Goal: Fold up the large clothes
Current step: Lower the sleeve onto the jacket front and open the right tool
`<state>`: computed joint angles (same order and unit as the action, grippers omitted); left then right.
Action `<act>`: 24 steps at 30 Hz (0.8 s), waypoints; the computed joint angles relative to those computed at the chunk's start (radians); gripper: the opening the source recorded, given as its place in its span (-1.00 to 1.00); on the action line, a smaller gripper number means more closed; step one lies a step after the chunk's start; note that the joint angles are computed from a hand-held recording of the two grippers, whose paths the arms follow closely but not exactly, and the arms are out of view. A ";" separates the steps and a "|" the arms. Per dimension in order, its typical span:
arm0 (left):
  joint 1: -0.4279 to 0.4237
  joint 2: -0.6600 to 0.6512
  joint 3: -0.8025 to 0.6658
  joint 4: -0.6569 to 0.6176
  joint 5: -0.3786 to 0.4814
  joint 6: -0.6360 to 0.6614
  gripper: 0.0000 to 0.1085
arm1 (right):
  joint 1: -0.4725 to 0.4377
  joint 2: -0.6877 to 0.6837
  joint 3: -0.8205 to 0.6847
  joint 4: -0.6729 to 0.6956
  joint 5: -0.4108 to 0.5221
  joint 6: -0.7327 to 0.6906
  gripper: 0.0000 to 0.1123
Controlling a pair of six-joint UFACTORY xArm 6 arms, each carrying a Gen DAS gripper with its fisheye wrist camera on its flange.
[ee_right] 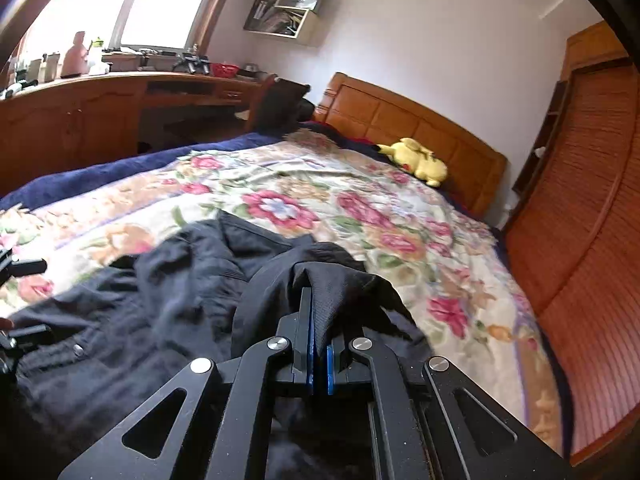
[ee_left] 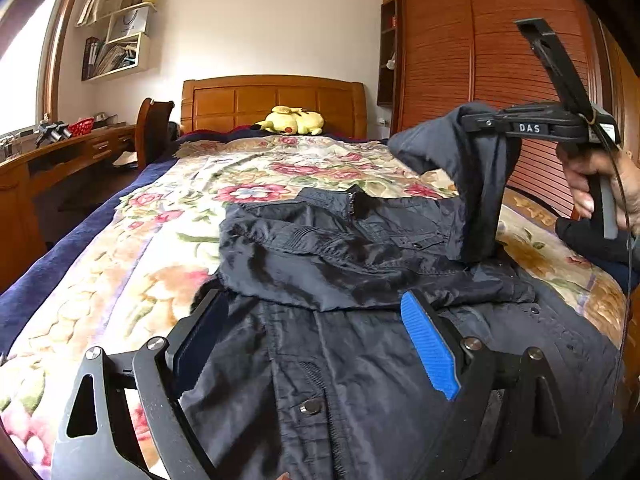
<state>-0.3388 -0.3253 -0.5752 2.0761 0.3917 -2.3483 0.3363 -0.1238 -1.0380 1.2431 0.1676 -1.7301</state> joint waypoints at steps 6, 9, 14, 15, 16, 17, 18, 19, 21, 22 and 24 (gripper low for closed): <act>0.037 -0.021 0.012 0.051 -0.043 -0.072 0.64 | -0.008 0.031 0.000 0.006 0.082 0.039 -0.93; 0.033 -0.023 0.006 0.053 -0.045 -0.087 0.64 | -0.023 0.030 0.014 0.041 0.109 0.020 -0.93; -0.021 -0.033 0.025 -0.102 0.032 0.071 0.64 | -0.069 0.020 0.037 0.065 0.194 0.045 -0.90; -0.031 -0.040 0.034 -0.132 0.045 0.098 0.64 | -0.076 0.021 0.039 0.050 0.213 0.070 -0.80; -0.046 -0.050 0.047 -0.176 0.064 0.132 0.64 | -0.084 0.019 0.038 0.029 0.238 0.098 -0.67; -0.057 -0.057 0.056 -0.201 0.078 0.147 0.64 | -0.093 0.023 0.037 0.010 0.263 0.114 -0.56; -0.070 -0.064 0.063 -0.228 0.089 0.165 0.64 | -0.095 0.019 0.044 0.003 0.267 0.110 -0.32; -0.084 -0.076 0.073 -0.248 0.096 0.178 0.64 | -0.090 0.013 0.053 0.014 0.253 0.092 -0.10; -0.121 -0.100 0.091 -0.296 0.130 0.203 0.64 | -0.097 -0.012 0.075 0.032 0.269 0.075 0.04; -0.140 -0.111 0.097 -0.320 0.151 0.220 0.64 | -0.106 -0.023 0.082 0.034 0.290 0.078 0.08; -0.179 -0.124 0.106 -0.365 0.196 0.259 0.64 | -0.120 -0.048 0.100 0.043 0.304 0.078 0.10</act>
